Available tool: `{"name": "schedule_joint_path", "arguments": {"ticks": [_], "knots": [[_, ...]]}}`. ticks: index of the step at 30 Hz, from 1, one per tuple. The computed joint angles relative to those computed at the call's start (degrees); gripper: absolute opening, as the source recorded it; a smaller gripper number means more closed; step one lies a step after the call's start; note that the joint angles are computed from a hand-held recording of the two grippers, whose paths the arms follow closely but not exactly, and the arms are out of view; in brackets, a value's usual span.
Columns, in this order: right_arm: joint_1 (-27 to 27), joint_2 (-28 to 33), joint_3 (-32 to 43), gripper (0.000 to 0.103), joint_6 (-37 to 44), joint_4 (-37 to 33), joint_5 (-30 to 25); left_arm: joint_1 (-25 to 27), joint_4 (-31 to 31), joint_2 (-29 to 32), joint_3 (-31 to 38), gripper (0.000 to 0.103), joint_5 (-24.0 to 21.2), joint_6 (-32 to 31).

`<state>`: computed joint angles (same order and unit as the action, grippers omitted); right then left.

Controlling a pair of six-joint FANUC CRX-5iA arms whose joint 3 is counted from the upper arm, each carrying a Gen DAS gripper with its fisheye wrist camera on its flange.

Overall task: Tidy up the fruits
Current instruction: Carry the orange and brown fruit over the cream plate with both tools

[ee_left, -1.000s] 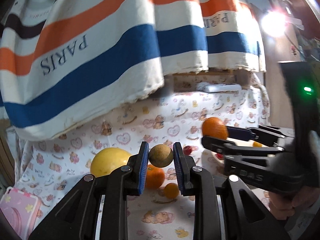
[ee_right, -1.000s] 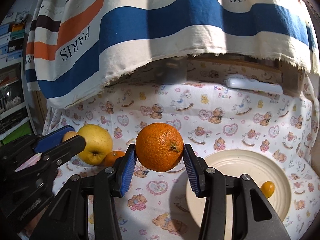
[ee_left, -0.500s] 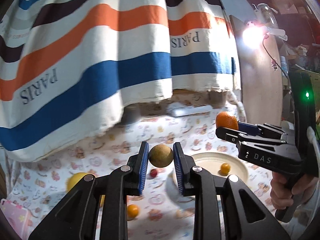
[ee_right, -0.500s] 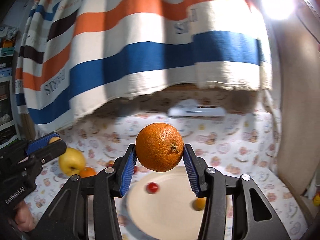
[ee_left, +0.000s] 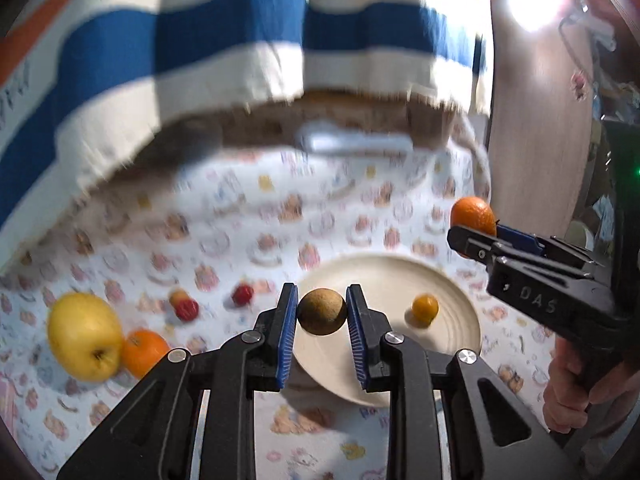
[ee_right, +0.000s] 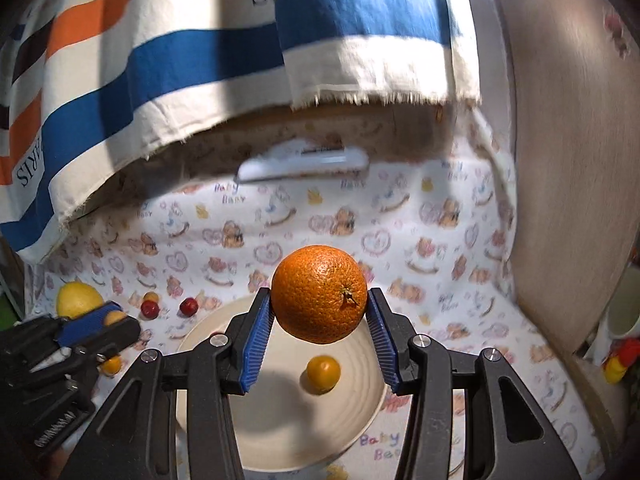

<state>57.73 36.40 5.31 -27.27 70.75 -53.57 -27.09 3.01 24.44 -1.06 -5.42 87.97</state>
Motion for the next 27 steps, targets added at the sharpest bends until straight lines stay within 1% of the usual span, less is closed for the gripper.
{"name": "schedule_joint_path", "arguments": {"ticks": [1, 2, 4, 5, 6, 8, 11, 16, 17, 19, 23, 25, 27], "knots": [[-0.05, 0.01, 0.41, 0.049, 1.35, -1.92, 0.69, -0.27, -4.31, 0.69, 2.48, 0.024, -3.14, 4.08], [-0.01, 0.23, 1.11, 0.049, 2.77, -3.88, 0.77, -0.49, -5.63, 1.47, 4.15, 0.024, -5.43, 5.17], [-0.02, 0.32, 1.85, 0.049, 4.62, -6.85, 1.13, -0.31, -1.37, 2.57, 4.80, 0.024, -7.29, 0.56], [-0.14, 0.15, 1.88, 0.049, 5.37, -8.12, 1.83, -0.33, -0.22, 3.23, 5.50, 0.024, -8.29, -0.40], [-0.46, -0.31, 1.37, 0.049, 5.78, -9.26, 3.45, -0.41, -0.69, 3.82, 6.49, 0.024, -9.47, 0.40], [-0.76, -0.33, 1.95, 0.049, 7.87, -13.08, 4.58, -0.56, -1.47, 4.82, 8.11, 0.024, -10.98, 1.38], [-0.82, 0.65, 3.81, 0.049, 10.55, -16.60, 3.30, -0.86, -2.86, 6.21, 10.44, 0.024, -13.22, 2.13], [-0.91, 1.91, 6.47, 0.049, 14.40, -21.04, 1.40, -0.94, -2.14, 7.59, 11.92, 0.024, -14.67, 0.91], [-0.94, 2.16, 6.93, 0.049, 14.96, -21.71, 1.14, -0.98, -2.66, 7.84, 12.36, 0.024, -15.17, 1.37], [-1.13, 2.42, 7.33, 0.049, 15.45, -22.31, 1.12, -1.26, -5.66, 8.56, 14.07, 0.024, -16.88, 4.02], [-1.32, 3.85, 9.45, 0.049, 17.11, -24.12, -0.87, -1.08, -5.93, 9.56, 15.36, 0.024, -18.60, 4.75], [-1.47, 4.06, 9.74, 0.049, 17.44, -24.88, -0.90, -1.11, -6.76, 9.66, 15.75, 0.024, -19.15, 4.98], [-1.61, 4.28, 10.06, 0.049, 17.83, -25.61, -0.88, -1.01, -6.25, 9.66, 15.59, 0.024, -18.99, 4.36]]}}
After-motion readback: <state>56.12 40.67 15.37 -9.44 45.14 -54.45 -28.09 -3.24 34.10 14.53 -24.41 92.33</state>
